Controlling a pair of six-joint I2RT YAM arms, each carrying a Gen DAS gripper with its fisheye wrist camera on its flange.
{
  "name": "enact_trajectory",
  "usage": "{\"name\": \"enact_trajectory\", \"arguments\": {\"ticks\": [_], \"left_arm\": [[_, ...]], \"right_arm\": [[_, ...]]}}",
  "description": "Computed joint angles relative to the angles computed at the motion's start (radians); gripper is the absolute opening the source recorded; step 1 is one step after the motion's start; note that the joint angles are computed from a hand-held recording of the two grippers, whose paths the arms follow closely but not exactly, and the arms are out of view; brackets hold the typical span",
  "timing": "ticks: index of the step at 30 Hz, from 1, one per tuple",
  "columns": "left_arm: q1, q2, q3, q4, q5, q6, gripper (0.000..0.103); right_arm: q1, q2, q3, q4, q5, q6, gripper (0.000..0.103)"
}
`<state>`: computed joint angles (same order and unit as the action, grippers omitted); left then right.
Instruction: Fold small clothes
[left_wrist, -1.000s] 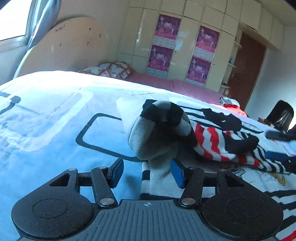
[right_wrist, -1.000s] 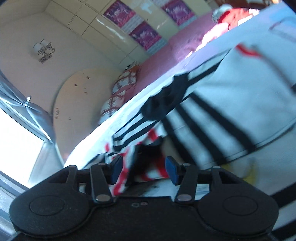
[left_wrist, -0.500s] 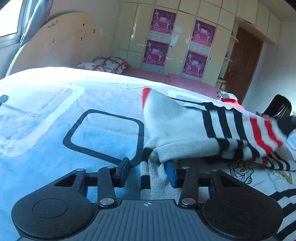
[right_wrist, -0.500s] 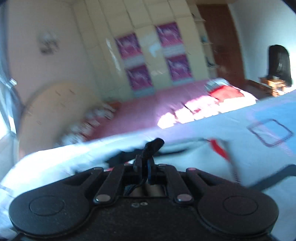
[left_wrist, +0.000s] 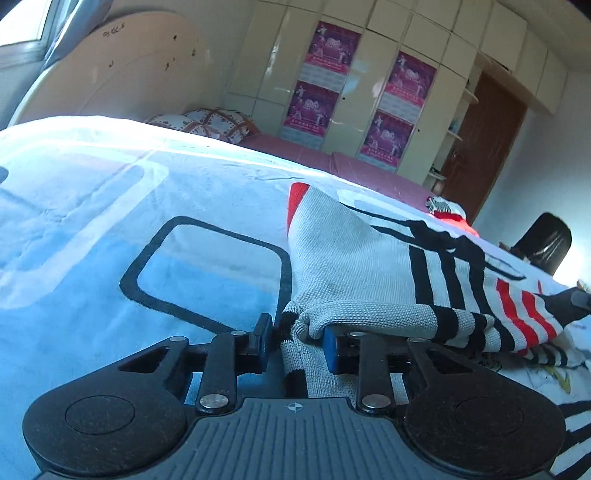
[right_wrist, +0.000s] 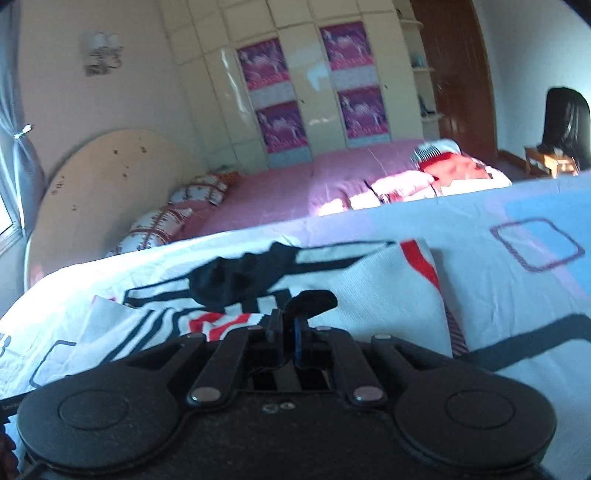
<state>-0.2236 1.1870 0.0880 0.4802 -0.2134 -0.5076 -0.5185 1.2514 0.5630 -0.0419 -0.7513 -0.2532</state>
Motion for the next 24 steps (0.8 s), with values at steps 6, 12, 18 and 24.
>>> {"name": "enact_trajectory", "arguments": {"ticks": [6,12,18,24], "left_arm": [[0.011,0.012,0.008,-0.002,0.017,-0.011,0.030],[0.015,0.005,-0.044,0.095,0.012,-0.046,0.030],[0.046,0.048,-0.069,0.190,0.036,-0.060,0.031],[0.061,0.106,-0.025,0.161,0.057,-0.049,0.031]], "right_arm": [[0.007,0.123,-0.002,0.081,0.049,-0.006,0.006],[-0.028,-0.017,-0.025,0.171,-0.123,0.066,0.006],[-0.036,-0.091,-0.083,0.364,-0.206,0.104,0.006],[-0.042,0.203,0.009,0.108,-0.006,-0.030,0.006]]}}
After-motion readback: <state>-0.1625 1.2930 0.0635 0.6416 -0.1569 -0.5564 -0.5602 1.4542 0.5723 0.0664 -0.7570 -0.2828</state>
